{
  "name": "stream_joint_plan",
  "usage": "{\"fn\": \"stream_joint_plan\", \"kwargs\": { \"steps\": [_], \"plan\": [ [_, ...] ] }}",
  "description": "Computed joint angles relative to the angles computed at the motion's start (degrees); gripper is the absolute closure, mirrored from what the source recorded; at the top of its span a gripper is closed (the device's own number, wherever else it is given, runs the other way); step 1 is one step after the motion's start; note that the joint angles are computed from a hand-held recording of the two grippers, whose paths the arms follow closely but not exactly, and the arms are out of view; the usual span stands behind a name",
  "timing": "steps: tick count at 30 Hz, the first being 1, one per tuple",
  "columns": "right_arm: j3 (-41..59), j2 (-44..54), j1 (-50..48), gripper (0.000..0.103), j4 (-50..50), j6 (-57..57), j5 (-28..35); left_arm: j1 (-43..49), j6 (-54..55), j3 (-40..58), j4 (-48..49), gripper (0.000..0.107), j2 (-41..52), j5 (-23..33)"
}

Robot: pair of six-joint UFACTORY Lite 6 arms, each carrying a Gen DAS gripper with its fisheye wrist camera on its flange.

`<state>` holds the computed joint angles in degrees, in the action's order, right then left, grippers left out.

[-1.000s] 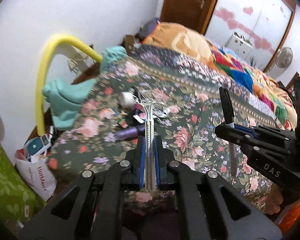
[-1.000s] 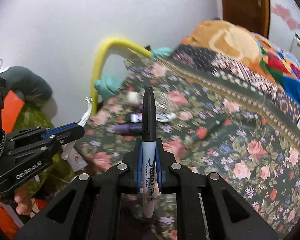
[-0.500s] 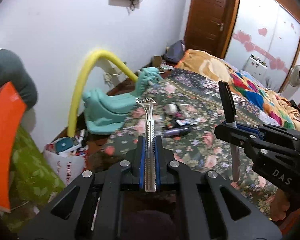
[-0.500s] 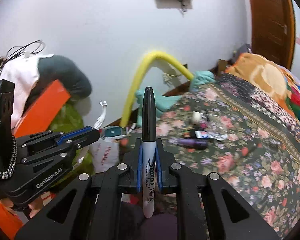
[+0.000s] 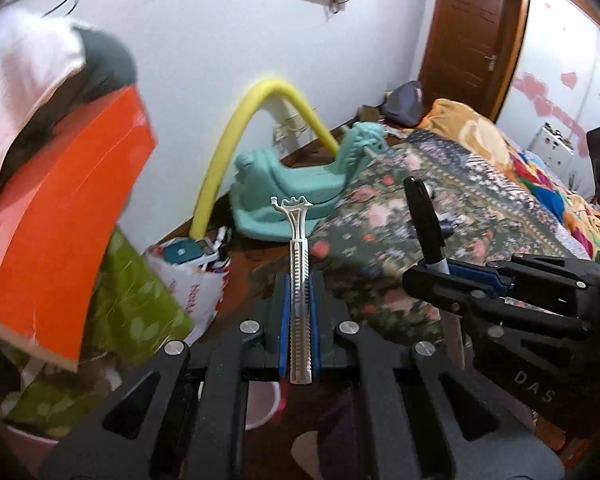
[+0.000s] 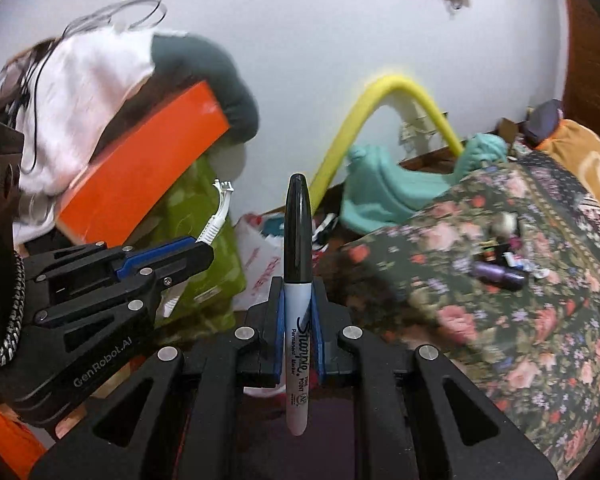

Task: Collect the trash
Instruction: 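Carry the comb and marker in both tools down to the white bucket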

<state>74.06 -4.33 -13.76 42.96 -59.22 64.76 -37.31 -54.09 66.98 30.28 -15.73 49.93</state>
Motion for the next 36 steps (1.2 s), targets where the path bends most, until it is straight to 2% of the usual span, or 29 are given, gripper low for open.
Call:
{"fn": "stream_joint_plan", "kwargs": {
  "steps": [7,16,23,28,30,36],
  "plan": [
    [-7.4,-2.5,11.5,0.092,-4.4,5.1,-7.0,7.5,2.8,-14.6,-4.2,0.099,-9.6,-3.0],
    [-9.6,4.0,22.5,0.092,-10.3,12.1,-13.9,18.9,10.4,-29.2,-13.2,0.099,-12.6,-11.4],
    [-8.4,12.0,28.5,0.092,-12.5,16.8,-16.7,27.3,20.0,-37.7,-20.7,0.099,-8.9,-19.5],
    [-5.1,19.4,32.0,0.092,-13.0,19.2,-17.2,31.8,26.1,-40.2,-25.7,0.099,-2.4,-24.9],
    [-3.4,22.2,33.2,0.092,-13.3,20.1,-17.2,34.8,32.2,-41.0,-30.9,0.099,0.4,-27.4],
    [0.3,27.2,35.9,0.092,-14.0,22.0,-17.1,37.9,37.2,-40.2,-35.0,0.098,4.8,-30.1]
  ]
}}
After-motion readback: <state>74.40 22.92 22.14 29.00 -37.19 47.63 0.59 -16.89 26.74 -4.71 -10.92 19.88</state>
